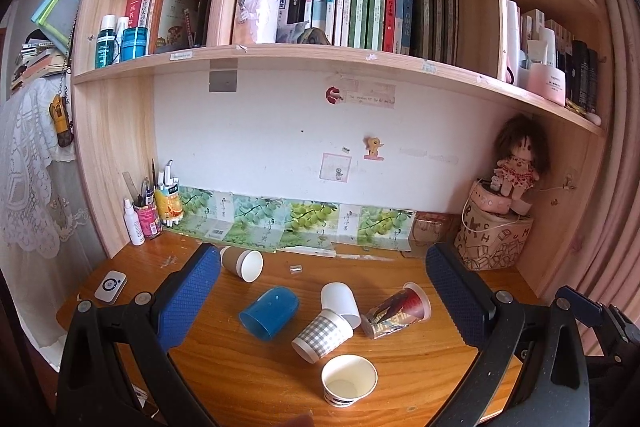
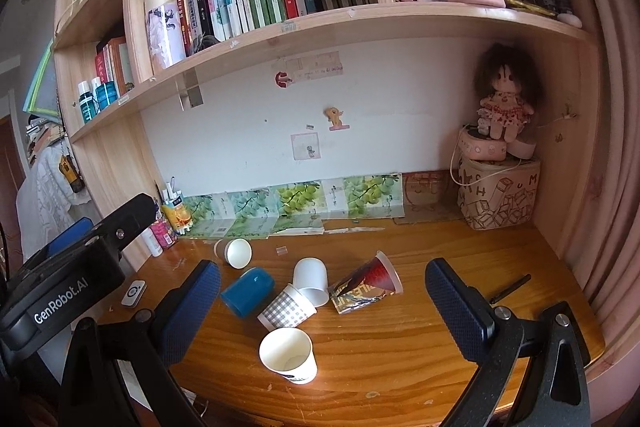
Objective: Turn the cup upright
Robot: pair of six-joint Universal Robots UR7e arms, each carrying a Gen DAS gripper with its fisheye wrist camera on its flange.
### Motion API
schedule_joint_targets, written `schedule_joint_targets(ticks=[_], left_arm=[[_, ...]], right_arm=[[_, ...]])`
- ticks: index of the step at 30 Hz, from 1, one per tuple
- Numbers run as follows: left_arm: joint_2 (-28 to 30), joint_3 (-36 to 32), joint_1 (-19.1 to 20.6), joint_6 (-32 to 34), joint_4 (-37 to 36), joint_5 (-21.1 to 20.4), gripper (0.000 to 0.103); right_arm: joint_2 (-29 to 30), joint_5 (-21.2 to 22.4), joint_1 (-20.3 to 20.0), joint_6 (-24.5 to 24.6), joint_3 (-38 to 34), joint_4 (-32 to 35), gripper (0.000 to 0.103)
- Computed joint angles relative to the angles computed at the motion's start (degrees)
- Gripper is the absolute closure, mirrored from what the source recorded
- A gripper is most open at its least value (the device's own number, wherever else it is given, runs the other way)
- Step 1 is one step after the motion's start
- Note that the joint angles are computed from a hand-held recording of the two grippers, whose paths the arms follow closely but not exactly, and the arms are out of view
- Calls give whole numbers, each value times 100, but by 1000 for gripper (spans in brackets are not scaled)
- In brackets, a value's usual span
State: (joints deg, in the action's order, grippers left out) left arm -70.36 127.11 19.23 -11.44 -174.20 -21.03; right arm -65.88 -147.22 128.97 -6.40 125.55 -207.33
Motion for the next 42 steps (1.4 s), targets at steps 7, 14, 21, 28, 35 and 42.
schedule_joint_targets(ticks=[7, 14, 21, 28, 35, 42], left_arm=[[73, -32, 1, 135, -74, -47, 0], [85, -28, -25, 154, -73, -38, 0], [68, 0, -49, 54, 34, -82, 0], [12, 39, -96, -194, 292, -76, 0], [-69, 91, -141, -412, 552, -86, 0], [-116, 111, -170, -579, 760, -96, 0]], right_arm=[[-29, -22, -28, 24, -15, 99, 0], [-37, -22, -28, 27, -14, 113, 0], [-149, -17, -52, 120, 85, 251, 0], [-234, -17, -50, 230, 173, 358, 0], [-282, -49, -38, 330, 217, 459, 0], [-333, -76, -12, 458, 286, 551, 0]])
